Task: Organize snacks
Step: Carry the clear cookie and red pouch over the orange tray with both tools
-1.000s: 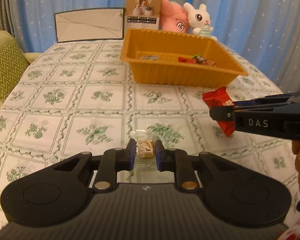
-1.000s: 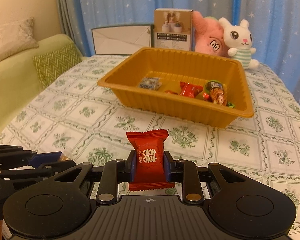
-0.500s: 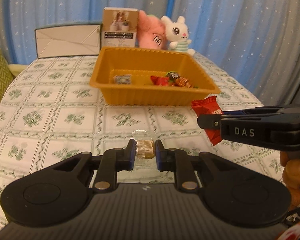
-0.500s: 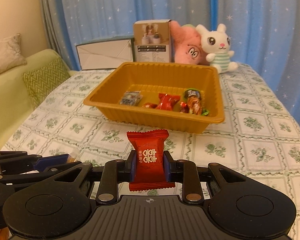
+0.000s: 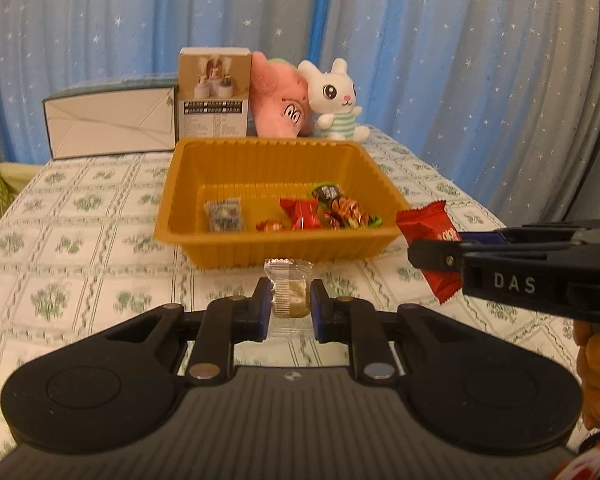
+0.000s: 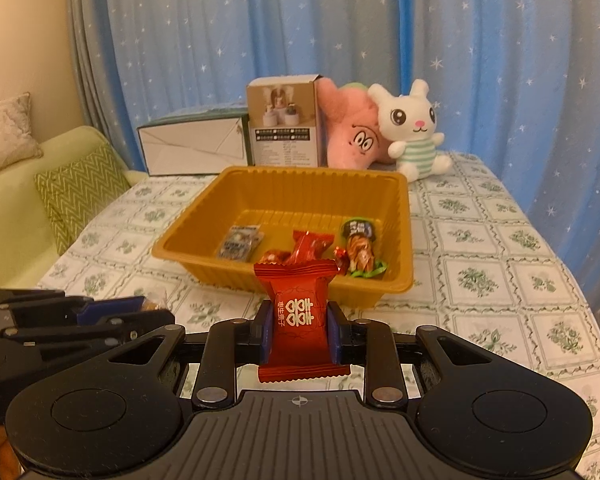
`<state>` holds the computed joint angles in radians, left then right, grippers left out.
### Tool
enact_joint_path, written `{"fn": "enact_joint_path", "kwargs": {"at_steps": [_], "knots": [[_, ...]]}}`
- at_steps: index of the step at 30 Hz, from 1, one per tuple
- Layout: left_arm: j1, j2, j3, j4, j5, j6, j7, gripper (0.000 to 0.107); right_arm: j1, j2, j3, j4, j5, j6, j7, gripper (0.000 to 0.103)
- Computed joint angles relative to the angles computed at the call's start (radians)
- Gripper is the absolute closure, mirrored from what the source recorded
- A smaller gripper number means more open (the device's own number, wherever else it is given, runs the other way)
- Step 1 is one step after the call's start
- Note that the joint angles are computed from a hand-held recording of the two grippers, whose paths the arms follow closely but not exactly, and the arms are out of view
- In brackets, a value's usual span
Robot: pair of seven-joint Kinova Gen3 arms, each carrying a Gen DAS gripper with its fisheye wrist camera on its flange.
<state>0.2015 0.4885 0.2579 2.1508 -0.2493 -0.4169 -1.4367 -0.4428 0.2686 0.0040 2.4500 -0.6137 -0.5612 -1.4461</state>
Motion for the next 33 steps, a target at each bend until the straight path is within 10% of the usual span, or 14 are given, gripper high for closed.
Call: {"fn": "enact_joint_path", "kwargs": {"at_steps": [33], "knots": [[-0.082, 0.151, 0.097, -0.295, -0.083, 0.128, 0.009, 0.09, 0.165, 0.113, 0.046, -0.208, 0.195, 0.095, -0.147, 0.076]]}}
